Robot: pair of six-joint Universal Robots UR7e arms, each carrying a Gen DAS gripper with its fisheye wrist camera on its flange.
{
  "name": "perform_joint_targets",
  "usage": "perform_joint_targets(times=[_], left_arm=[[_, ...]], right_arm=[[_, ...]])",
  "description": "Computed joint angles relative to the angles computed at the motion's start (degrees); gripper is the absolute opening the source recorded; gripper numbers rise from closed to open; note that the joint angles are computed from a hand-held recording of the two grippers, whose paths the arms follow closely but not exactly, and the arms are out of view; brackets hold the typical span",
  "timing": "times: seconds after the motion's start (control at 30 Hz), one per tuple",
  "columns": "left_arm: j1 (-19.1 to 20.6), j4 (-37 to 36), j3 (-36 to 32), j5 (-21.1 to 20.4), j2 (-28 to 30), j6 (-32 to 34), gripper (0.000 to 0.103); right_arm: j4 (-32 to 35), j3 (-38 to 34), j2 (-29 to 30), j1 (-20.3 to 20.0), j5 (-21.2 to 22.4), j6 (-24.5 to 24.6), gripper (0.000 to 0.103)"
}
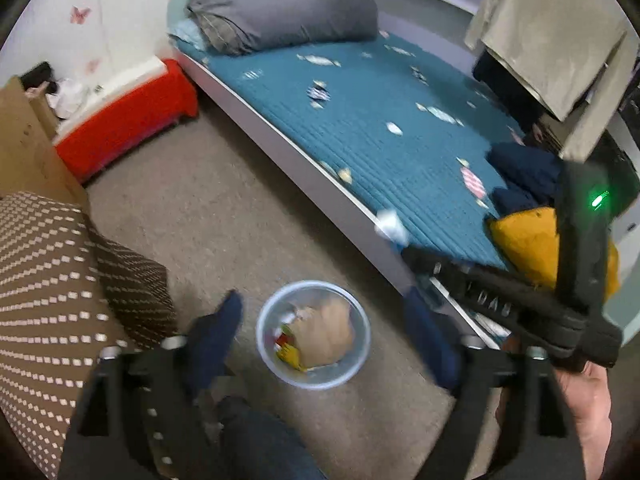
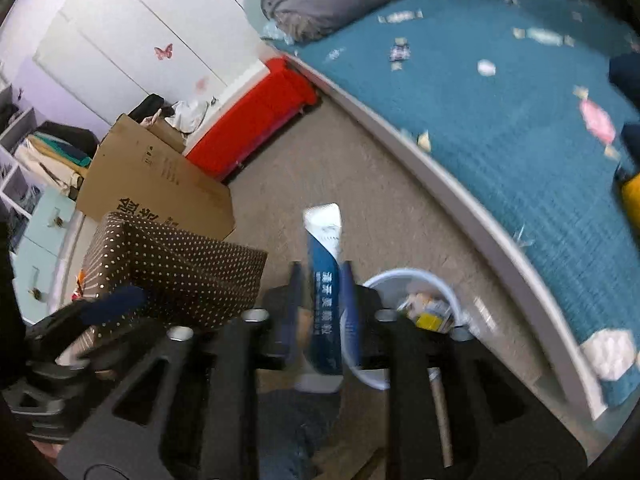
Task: Collect trash
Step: 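Carry the toothpaste tube and beige cloth over the bin and open both tools, then move both open tools back over the table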
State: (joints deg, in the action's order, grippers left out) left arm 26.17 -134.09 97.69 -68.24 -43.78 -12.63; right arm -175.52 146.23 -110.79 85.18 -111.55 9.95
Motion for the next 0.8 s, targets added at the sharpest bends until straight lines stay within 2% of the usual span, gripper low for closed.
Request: perform_joint_targets(times=[0.03,0.13,0.2,0.27,0.4,0.57,0.8], left_arm=[[0.1,-0.27,0.01,-0.15,-0.26,-0.3,0.085],[0.12,-1.41,0.26,0.0,-1.05,-0.19,0.087],[-0.03,-2.42,0.53,0.36,-1.51,0.39,0.089],[-0.26,-3.46,1.07,0.65,-2.4,0.67,0.09],[-1.05,-5.49,2.38,1.37,-4.13,0.92,0.094],[-1.92,-7.86,4.03,1.62,-7.12,3.03,0.094],[-2.55,-11.09,6.69,4.14,-11.9,4.91,0.095]], right_arm=[[0.0,0.34,-0.15,-0.83,0.54,0.66,0.071],[-0.35,1.55,-1.31,-2.63,3.5,1.8,0.077],[-0.36,1.95,-1.75,-2.4,2.62,2.9,0.097],[0.09,2.12,-2.26,-1.56,1.32,3.74,0.097],[0.98,1.42,-1.64,1.99,-4.0,5.31,0.097],[0.88,-0.14,-0.05,8.37,-9.65,7.25,0.097],[0.07,-4.77,5.79,19.38,-19.45,9.84,0.097]])
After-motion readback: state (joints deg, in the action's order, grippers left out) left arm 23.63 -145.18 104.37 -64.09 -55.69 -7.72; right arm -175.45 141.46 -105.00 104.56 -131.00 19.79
